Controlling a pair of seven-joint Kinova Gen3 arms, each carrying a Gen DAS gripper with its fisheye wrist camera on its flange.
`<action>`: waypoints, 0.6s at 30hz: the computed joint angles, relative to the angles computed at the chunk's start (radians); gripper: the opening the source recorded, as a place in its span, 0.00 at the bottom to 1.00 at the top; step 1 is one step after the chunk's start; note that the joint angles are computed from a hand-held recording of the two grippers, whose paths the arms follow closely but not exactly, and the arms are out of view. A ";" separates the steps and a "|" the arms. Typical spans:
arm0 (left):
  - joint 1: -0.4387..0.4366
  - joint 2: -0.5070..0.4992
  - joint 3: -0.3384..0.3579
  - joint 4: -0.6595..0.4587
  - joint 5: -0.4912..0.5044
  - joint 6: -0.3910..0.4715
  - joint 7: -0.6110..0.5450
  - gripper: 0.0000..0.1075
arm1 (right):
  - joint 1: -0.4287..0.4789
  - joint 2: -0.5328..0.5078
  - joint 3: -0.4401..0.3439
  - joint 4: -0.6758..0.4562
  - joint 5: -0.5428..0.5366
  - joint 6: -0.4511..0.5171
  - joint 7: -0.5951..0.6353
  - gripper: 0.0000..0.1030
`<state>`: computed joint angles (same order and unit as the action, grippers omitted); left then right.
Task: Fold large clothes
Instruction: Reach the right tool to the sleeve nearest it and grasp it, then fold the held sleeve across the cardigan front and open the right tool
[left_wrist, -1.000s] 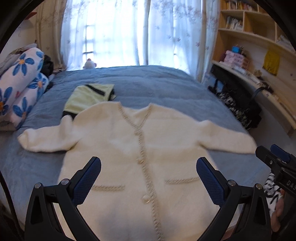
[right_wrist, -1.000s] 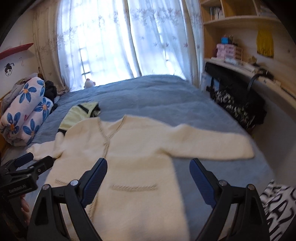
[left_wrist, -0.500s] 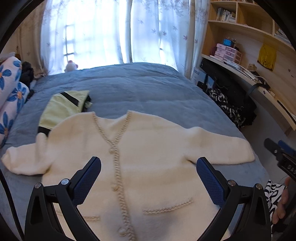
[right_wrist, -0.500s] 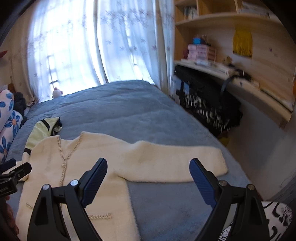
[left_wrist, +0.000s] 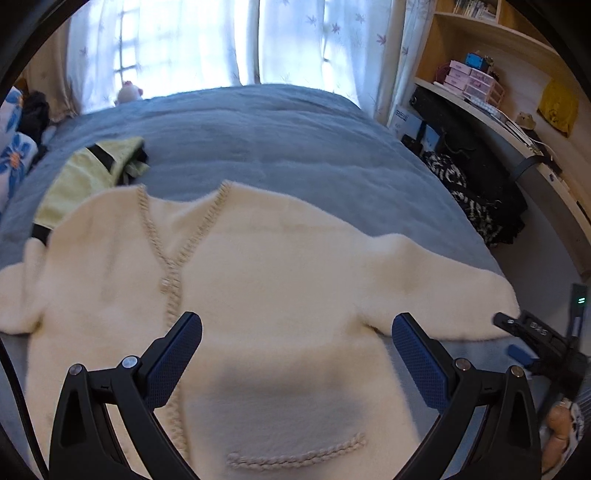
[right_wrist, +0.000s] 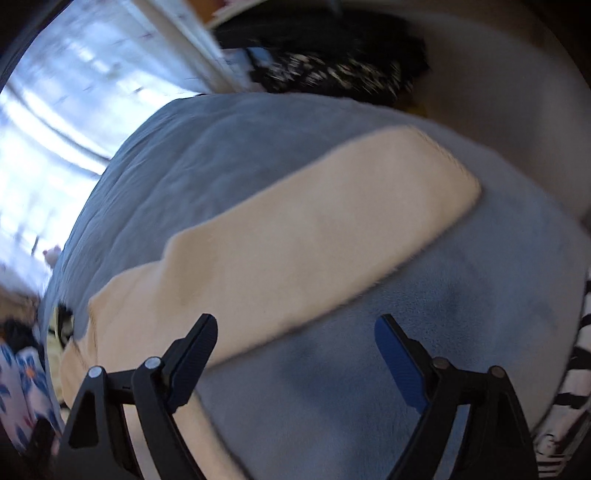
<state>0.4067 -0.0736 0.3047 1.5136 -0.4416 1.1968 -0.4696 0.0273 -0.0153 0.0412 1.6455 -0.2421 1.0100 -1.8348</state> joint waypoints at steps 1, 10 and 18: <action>0.000 0.004 -0.018 0.016 0.026 -0.034 -0.003 0.95 | 0.014 0.024 0.016 0.010 -0.038 -0.008 0.006 0.80; 0.031 0.068 -0.006 0.042 -0.097 -0.025 0.105 0.95 | 0.089 0.125 0.014 0.070 -0.137 -0.142 -0.044 0.61; 0.008 0.056 -0.078 0.061 -0.035 0.001 0.065 0.95 | 0.028 0.134 0.006 0.005 0.071 -0.155 -0.207 0.09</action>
